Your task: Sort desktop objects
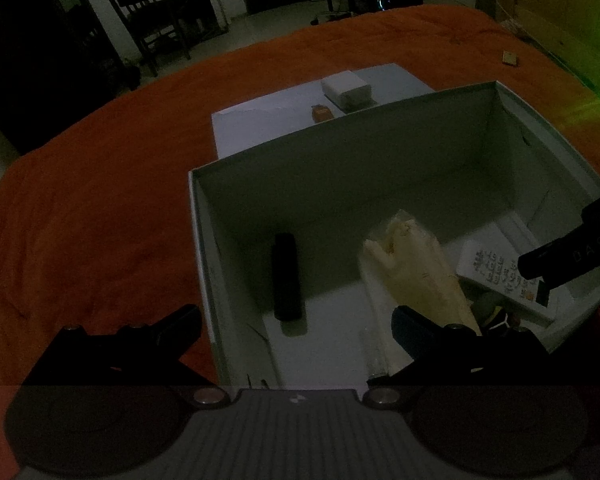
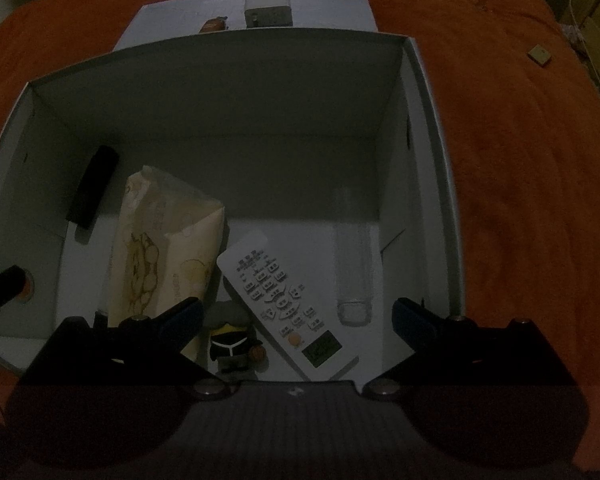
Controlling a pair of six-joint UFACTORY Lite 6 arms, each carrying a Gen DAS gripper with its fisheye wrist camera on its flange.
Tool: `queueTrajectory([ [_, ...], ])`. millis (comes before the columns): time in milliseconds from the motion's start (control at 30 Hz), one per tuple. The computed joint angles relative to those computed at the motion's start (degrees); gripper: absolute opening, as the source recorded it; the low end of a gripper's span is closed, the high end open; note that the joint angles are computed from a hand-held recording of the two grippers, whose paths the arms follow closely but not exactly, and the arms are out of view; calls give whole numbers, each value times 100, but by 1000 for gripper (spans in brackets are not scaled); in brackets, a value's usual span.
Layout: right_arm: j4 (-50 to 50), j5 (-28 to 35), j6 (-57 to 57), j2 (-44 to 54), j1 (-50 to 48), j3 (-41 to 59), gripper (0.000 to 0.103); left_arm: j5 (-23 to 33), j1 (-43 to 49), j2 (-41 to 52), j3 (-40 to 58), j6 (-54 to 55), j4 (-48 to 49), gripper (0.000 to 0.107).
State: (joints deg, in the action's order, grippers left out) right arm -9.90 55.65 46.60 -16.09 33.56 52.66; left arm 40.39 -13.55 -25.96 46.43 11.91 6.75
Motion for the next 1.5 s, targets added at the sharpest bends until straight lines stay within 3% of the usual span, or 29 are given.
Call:
queueTrajectory([
  [1500,25,-19,-138,-60,-31,-14,103,-37,158,30,59,325,-350,103],
])
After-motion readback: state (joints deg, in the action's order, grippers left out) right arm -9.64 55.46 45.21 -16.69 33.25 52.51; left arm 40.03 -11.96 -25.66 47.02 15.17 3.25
